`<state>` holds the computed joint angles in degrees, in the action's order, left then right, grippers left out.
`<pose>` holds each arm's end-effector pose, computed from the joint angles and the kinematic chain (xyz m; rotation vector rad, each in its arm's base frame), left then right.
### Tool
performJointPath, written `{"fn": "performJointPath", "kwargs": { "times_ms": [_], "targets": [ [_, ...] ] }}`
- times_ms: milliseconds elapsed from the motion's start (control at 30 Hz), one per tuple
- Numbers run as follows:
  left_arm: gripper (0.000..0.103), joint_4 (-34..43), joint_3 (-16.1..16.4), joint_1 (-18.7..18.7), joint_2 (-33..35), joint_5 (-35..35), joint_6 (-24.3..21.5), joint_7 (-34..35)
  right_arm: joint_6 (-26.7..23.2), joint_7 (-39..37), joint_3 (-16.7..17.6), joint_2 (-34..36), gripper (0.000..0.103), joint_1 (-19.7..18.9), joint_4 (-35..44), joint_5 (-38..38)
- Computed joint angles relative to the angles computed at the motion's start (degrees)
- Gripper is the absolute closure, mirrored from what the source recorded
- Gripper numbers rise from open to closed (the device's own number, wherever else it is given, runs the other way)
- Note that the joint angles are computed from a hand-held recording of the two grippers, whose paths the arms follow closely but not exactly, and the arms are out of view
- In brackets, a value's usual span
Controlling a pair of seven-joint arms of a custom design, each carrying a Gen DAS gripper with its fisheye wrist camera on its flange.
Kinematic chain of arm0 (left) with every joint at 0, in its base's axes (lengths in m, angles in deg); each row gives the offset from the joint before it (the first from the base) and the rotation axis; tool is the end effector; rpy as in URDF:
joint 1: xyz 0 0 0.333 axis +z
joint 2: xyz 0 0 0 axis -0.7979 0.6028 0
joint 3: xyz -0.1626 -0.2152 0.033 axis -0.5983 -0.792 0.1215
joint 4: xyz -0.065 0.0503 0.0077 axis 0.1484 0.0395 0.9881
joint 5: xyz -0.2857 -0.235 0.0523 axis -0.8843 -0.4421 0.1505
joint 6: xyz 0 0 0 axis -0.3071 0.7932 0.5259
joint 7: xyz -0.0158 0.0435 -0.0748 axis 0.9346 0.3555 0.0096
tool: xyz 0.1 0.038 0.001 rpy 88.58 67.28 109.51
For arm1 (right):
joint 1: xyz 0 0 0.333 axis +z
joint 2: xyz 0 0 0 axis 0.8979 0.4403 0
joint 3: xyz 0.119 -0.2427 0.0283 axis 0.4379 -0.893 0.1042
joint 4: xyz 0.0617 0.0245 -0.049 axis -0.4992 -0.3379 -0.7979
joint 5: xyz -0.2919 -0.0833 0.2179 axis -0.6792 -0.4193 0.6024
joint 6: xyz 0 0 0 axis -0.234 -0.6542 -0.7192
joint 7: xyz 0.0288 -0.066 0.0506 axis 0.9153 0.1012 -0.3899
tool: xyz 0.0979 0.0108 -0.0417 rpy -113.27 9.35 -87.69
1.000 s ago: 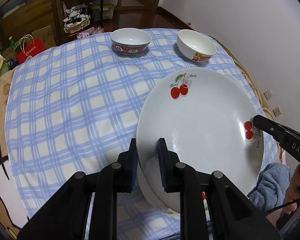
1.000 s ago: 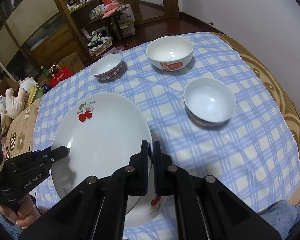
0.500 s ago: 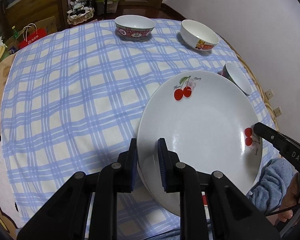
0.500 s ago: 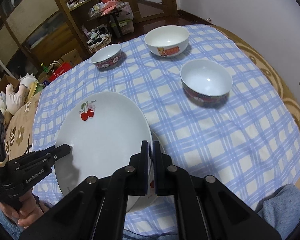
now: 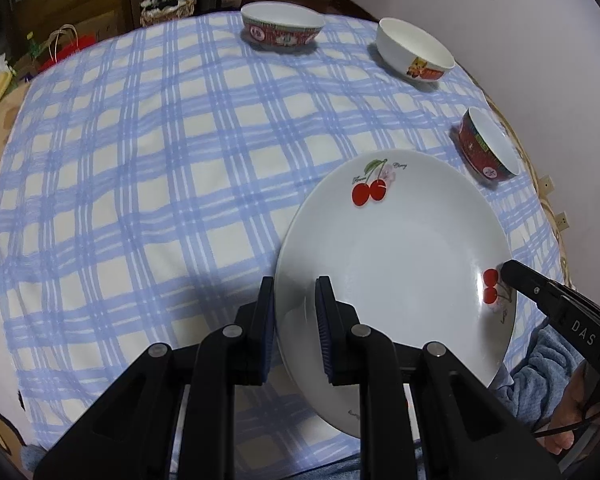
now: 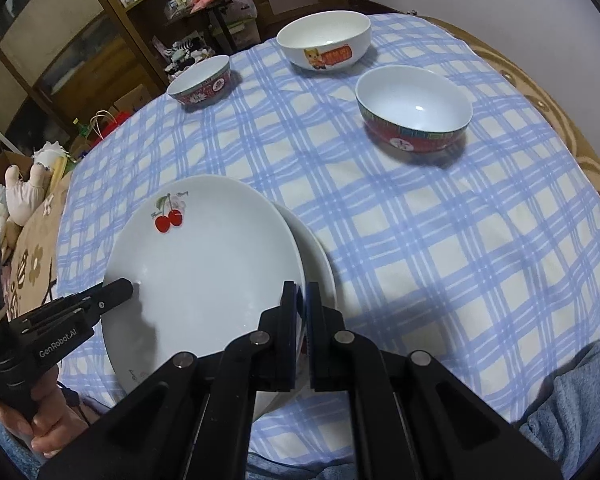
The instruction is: Organize plates and bowls
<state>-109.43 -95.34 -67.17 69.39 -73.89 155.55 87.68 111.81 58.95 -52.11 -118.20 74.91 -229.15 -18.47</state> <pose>0.4460 -0.2070 0.4267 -2.0624 2.2068 -0.6341 0.3985 0.0875 0.4775 -1.7691 2.0711 -0.2152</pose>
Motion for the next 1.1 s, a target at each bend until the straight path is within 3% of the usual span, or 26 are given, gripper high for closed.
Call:
{"fn": "performJointPath", "kwargs": {
  "times_ms": [333,1100],
  "targets": [
    [0.084,1.2,-0.3,0.1,2.4,0.8,-2.1,-1.0,-0.1,1.7,0.4,1.7,0.097,-0.5,-0.3,-0.6],
    [0.084,2.8,-0.4,0.4,4.3,0.1,-1.6,1.8,-1.3,1.8,0.3,3.8,0.097,-0.6,0.7,-0.6]
  ]
}}
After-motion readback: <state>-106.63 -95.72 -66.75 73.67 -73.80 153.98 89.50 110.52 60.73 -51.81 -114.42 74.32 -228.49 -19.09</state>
